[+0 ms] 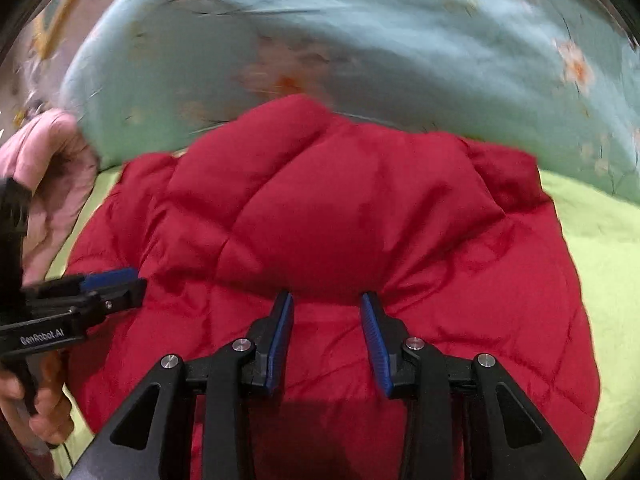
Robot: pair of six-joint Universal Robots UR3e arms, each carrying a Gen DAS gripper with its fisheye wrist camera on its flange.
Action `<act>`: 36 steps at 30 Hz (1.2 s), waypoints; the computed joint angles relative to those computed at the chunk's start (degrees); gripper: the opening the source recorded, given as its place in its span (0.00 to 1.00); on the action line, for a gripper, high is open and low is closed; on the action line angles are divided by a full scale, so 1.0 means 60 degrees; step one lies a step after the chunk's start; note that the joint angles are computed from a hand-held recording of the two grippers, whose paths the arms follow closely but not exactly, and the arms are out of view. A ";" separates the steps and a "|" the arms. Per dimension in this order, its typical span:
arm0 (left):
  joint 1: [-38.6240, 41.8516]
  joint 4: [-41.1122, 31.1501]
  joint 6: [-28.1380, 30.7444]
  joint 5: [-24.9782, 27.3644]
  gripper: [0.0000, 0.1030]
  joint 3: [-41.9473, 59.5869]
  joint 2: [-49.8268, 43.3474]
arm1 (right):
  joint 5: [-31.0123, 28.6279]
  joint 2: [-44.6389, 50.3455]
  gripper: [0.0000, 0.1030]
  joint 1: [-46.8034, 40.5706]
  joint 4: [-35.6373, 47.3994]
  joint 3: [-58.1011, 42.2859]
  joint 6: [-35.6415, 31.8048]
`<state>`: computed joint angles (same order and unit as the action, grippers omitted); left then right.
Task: Fold large clothes
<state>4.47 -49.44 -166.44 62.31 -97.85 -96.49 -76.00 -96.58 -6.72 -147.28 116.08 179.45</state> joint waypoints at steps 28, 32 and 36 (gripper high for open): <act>0.1779 -0.1123 0.0800 -0.0888 0.16 -0.0272 0.0901 | 0.1298 -0.1303 0.34 -0.2890 0.0366 0.0791 0.0311; 0.3244 -0.2647 0.2269 -0.2056 0.51 -0.1386 0.2883 | 0.1707 -0.3201 0.46 -0.3758 0.1377 0.1465 -0.0461; 0.4219 -0.3985 0.3433 -0.2491 0.57 -0.1996 0.4319 | 0.2859 -0.5494 0.49 -0.5468 0.4055 0.1776 -0.1965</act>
